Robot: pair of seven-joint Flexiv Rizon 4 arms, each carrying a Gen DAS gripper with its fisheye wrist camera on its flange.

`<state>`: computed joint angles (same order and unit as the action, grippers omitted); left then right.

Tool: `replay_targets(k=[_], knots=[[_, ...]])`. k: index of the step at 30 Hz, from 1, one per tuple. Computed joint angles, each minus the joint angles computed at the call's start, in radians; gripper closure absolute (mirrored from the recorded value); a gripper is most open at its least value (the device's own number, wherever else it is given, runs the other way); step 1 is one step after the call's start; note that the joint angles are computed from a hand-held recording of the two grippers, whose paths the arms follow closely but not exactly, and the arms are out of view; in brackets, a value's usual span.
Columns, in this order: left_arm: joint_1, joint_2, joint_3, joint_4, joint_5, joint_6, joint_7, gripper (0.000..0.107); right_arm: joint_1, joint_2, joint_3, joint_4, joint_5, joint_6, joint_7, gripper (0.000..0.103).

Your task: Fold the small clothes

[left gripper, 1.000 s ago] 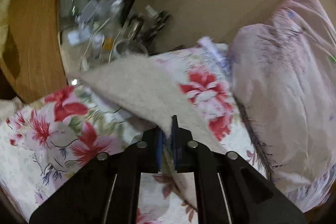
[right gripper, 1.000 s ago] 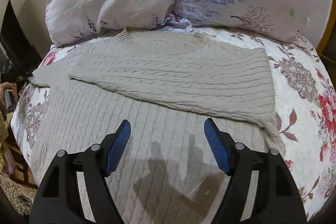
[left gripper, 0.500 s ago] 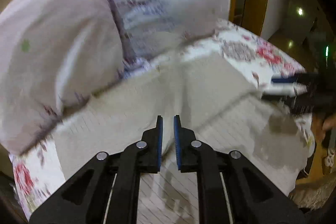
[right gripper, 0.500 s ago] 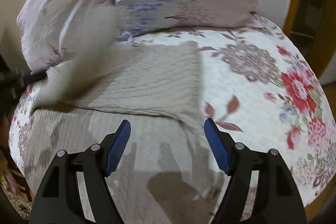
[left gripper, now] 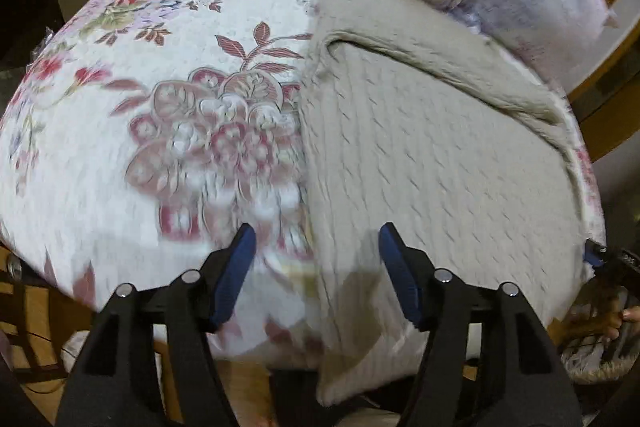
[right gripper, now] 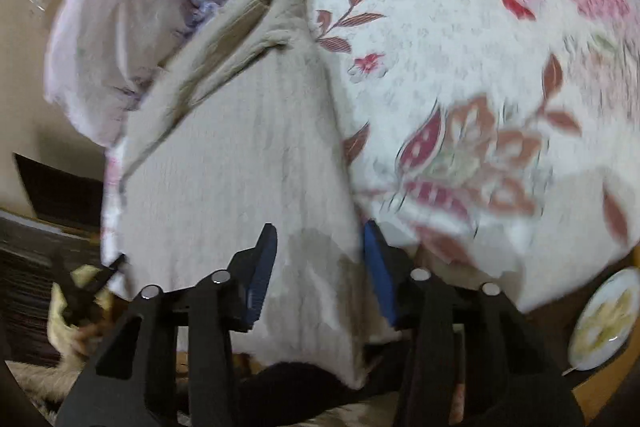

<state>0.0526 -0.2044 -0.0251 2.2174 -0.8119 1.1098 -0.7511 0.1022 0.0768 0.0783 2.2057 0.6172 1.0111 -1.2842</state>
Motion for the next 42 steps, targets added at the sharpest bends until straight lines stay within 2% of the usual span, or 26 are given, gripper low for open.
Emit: replay_targets(k=[2,3,4,5,6,8,11,15,17,19,20,21,22,23,24,25,27,30,34,35,37,39,41,42], knots=[[0.013,0.035,-0.003,0.03,-0.062,-0.071,0.038,0.059,0.005,0.029,-0.021,-0.006,0.152,-0.077,-0.099,0.069],[0.016,0.052,0.003,0.047,-0.092,-0.11,0.058,0.064,0.005,0.038,-0.026,-0.005,0.189,-0.102,-0.124,0.071],[0.013,0.065,0.011,0.061,-0.107,-0.132,0.072,0.069,0.005,0.044,-0.036,-0.008,0.23,-0.135,-0.153,0.077],[0.01,0.078,0.019,0.077,-0.12,-0.153,0.083,0.07,0.003,0.045,-0.051,-0.013,0.283,-0.181,-0.189,0.088],[0.002,0.082,0.023,0.082,-0.128,-0.161,0.08,0.075,0.0,0.044,-0.056,-0.018,0.313,-0.208,-0.208,0.092],[0.0,0.084,0.034,0.08,-0.139,-0.211,0.063,0.091,-0.005,0.04,-0.059,-0.029,0.377,-0.226,-0.256,0.095],[0.004,0.065,0.033,0.048,-0.185,-0.288,0.058,0.098,-0.009,0.025,-0.061,-0.078,0.478,-0.197,-0.348,0.095],[-0.009,0.005,-0.006,-0.071,-0.307,-0.273,0.121,0.1,-0.03,-0.058,-0.081,-0.24,0.64,-0.123,-0.513,0.095],[-0.015,-0.061,-0.037,-0.188,-0.378,-0.218,0.134,0.1,-0.051,-0.123,-0.08,-0.339,0.679,-0.084,-0.56,0.095],[-0.032,-0.161,-0.077,-0.344,-0.431,-0.09,0.152,0.099,-0.06,-0.22,-0.08,-0.466,0.703,-0.008,-0.574,0.095],[-0.036,-0.209,-0.091,-0.412,-0.424,-0.044,0.137,0.098,-0.05,-0.268,-0.078,-0.516,0.661,0.049,-0.544,0.093],[-0.034,-0.248,-0.099,-0.464,-0.398,-0.017,0.105,0.089,-0.02,-0.333,-0.102,-0.571,0.586,0.094,-0.481,0.08],[-0.039,-0.296,-0.092,-0.527,-0.324,-0.004,0.024,0.066,-0.018,-0.371,-0.101,-0.6,0.504,0.108,-0.391,0.066],[-0.05,-0.345,-0.052,-0.595,-0.196,-0.018,-0.114,0.054,0.011,-0.403,-0.128,-0.616,0.396,0.112,-0.269,0.037],[-0.059,-0.376,-0.02,-0.644,-0.108,-0.04,-0.205,0.034,0.031,-0.424,-0.151,-0.612,0.322,0.107,-0.159,0.033],[-0.058,-0.389,-0.008,-0.661,-0.06,-0.061,-0.246,0.03,0.029,-0.424,-0.143,-0.605,0.31,0.112,-0.114,0.033],[-0.02,-0.391,-0.036,-0.648,-0.036,-0.102,-0.227,0.028,-0.018,-0.411,-0.089,-0.581,0.354,0.111,-0.16,0.023],[0.02,-0.402,-0.057,-0.627,0.021,-0.154,-0.235,0.031,-0.021,-0.393,-0.074,-0.51,0.256,0.124,-0.108,0.023],[0.07,-0.45,-0.102,-0.651,0.049,-0.235,-0.311,0.039,-0.113,-0.385,-0.004,-0.488,0.335,0.097,-0.13,0.023],[0.075,-0.451,-0.121,-0.637,0.034,-0.197,-0.293,0.039,-0.127,-0.387,0.01,-0.489,0.338,0.099,-0.135,0.023],[0.078,-0.453,-0.139,-0.633,0.031,-0.169,-0.289,0.055,-0.151,-0.4,0.037,-0.502,0.333,0.095,-0.148,0.023],[0.103,-0.462,-0.168,-0.64,-0.01,-0.213,-0.325,0.082,-0.179,-0.393,0.067,-0.498,0.322,0.078,-0.164,0.023],[0.112,-0.443,-0.195,-0.606,-0.079,-0.18,-0.332,0.086,-0.204,-0.392,0.089,-0.5,0.318,0.066,-0.175,0.023],[0.116,-0.433,-0.219,-0.592,-0.12,-0.166,-0.304,0.088,-0.209,-0.393,0.094,-0.504,0.311,0.064,-0.175,0.023]])
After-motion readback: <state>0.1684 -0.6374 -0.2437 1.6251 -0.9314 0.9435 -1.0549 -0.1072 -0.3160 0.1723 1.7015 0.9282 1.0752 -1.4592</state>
